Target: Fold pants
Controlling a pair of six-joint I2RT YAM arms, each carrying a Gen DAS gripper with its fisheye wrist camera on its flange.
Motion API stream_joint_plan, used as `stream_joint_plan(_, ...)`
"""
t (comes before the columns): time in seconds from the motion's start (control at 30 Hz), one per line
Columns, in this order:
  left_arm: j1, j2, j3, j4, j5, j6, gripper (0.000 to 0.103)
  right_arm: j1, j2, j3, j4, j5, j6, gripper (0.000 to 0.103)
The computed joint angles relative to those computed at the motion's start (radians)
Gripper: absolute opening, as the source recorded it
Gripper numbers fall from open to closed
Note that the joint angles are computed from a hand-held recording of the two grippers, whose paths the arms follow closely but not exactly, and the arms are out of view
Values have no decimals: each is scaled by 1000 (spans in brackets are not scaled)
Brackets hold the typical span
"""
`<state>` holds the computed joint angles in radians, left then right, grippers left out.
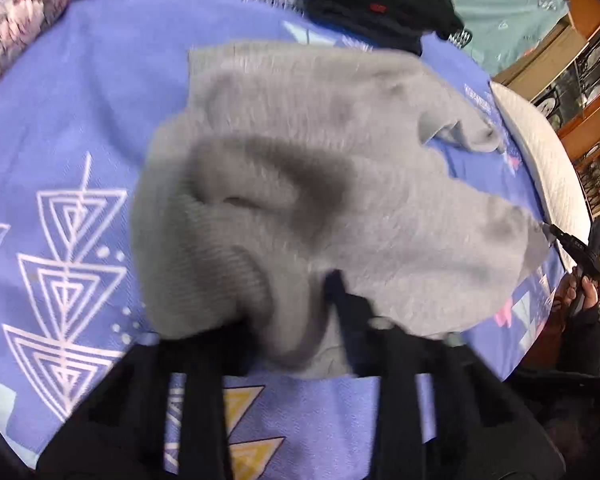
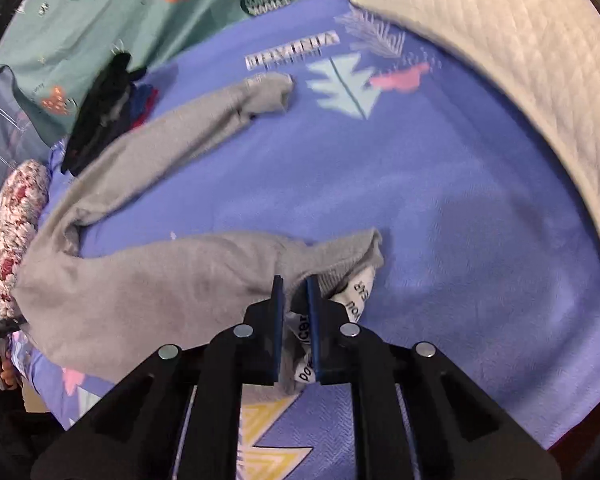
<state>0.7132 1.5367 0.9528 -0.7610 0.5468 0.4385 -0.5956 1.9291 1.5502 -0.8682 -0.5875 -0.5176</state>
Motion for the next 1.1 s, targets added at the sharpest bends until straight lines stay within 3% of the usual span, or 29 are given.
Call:
stream_joint_plan(0.13,108,-67,103,-160,139,43,13,-98,-27,96,-89,-169,23,5)
stream_joint_plan(0.2,132,-60,150,-249,145,103,14,-141,-35,133,-129,-226,16,0)
stream_joint_plan(0.27,109,11,190,-315,61,153,28,-176,-19,185,-181,-258,15,0)
stream_joint_plan(0.3,86,27,179,-290,-2,135,37,-183,-17,195,-186,-240,14,0)
stream_joint_plan(0.37,97,111,186,-226,-134,69,35,-170,-23,175,-162,-185,15,6)
stream_joint_plan(0.47,213,182,294,-234,-71,20,43,-123,-69,83,-77,-133,26,47)
stream_joint_plan(0.5,251,195,345,-224,-27,-20,57,-94,-85,51,-43,-115,27,49)
stream_joint_plan(0.53,259,202,380,-212,-3,-49,65,-72,-82,45,-37,-115,25,49)
stream_joint_plan(0.67,158,319,554,-214,32,-94,68,31,-49,68,-6,-98,77,50)
stream_joint_plan(0.8,-8,436,657,-102,-94,-114,69,129,-28,68,22,-88,126,50)
stream_joint_plan(0.93,-143,603,791,-41,-250,-78,65,196,-26,33,42,-61,137,50)
stream_joint_plan(1.0,-169,680,875,-101,-223,-34,61,217,-19,17,45,-38,134,50)
stream_joint_plan(1.1,-206,674,823,-81,-274,80,63,224,-6,9,50,-20,139,50)
